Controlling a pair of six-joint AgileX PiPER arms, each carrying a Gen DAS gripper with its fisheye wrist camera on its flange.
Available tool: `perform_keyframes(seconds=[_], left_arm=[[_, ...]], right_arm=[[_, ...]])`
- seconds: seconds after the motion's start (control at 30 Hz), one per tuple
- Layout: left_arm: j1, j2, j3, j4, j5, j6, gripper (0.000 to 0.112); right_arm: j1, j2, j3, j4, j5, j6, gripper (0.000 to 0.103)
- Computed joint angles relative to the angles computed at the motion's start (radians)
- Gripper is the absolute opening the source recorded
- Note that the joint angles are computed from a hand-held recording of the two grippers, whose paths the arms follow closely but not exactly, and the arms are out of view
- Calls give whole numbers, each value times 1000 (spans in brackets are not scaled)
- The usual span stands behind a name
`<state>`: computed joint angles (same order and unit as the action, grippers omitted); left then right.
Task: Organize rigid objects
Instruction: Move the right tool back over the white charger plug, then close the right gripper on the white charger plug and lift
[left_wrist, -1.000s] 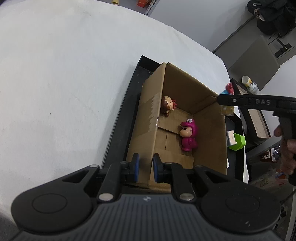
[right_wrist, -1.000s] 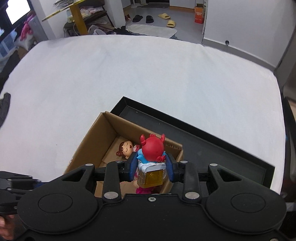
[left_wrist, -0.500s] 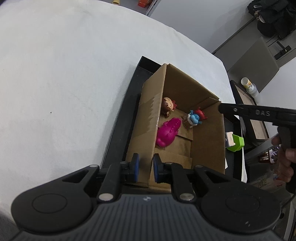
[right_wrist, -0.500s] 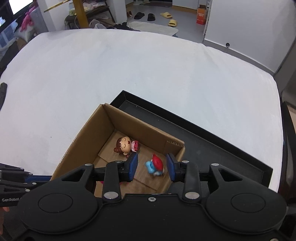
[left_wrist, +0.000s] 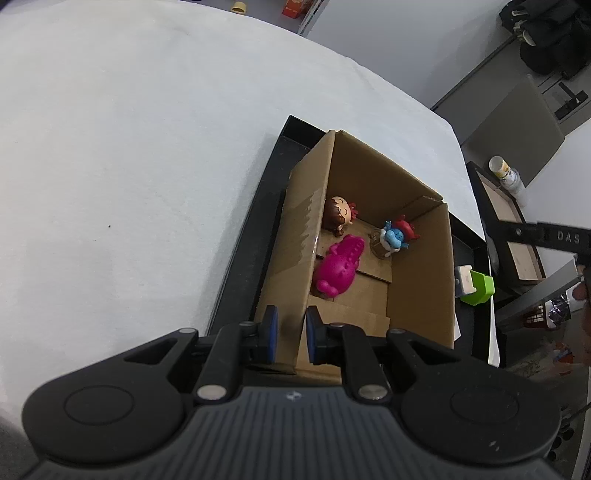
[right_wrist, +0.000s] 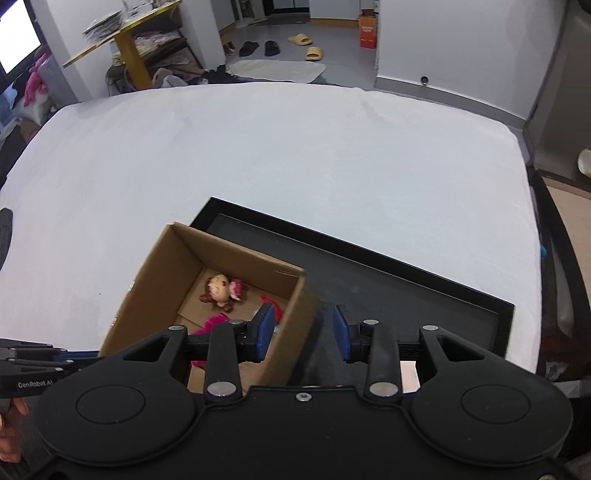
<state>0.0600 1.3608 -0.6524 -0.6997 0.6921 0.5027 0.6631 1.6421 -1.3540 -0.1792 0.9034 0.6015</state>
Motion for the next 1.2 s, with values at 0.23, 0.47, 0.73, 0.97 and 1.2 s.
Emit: perform_keyframes(seconds=[0.23, 0.47, 0.73, 0.97, 1.2], left_arm=[[-31, -10, 4, 27, -23, -51, 15], [-45, -21, 9, 46, -35, -82, 15], [-60, -25, 6, 65, -41, -107, 15], [-64, -22, 1, 78, -42, -119, 15], [-62, -16, 6, 68, -48, -111, 15]], right_arm=[[-51, -44, 107, 56, -10, -45, 37], [-103, -71, 228, 103, -38, -90, 37], [-135, -71, 335, 157, -88, -127, 37], [-134, -34, 393, 160, -140, -121, 41], [-76, 40, 409, 65, -167, -37, 38]])
